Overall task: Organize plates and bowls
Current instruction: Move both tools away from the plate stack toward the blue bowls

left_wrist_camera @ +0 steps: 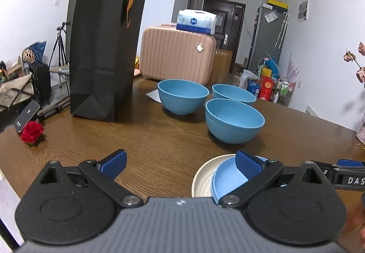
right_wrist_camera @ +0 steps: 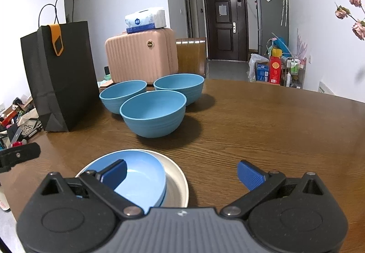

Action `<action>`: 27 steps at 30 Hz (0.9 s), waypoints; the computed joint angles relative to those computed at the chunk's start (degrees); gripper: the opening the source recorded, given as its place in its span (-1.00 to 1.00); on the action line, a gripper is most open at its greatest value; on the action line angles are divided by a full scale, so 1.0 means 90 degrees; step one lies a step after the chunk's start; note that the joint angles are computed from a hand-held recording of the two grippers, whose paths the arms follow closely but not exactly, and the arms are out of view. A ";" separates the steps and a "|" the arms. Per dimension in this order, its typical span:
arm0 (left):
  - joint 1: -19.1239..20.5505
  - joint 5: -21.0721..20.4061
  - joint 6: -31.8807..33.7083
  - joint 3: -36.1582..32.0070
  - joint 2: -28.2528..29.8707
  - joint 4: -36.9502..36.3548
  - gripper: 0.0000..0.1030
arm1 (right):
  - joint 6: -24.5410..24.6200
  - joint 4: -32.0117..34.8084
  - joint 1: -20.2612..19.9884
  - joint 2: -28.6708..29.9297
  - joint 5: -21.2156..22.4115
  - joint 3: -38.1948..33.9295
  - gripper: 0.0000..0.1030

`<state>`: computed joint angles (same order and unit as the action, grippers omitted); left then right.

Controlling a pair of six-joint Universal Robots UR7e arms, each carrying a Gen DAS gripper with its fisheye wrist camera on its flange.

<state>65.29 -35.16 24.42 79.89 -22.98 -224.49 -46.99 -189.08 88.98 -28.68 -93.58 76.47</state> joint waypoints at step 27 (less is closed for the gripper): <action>-0.0104 0.0427 -0.0088 -0.0808 0.0474 0.0235 1.00 | -0.0204 0.0398 -0.0161 0.0027 0.0269 -0.0411 1.00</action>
<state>64.35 -31.31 23.62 72.62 -18.71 -222.38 -48.83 -185.50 87.53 -28.43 -91.16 72.77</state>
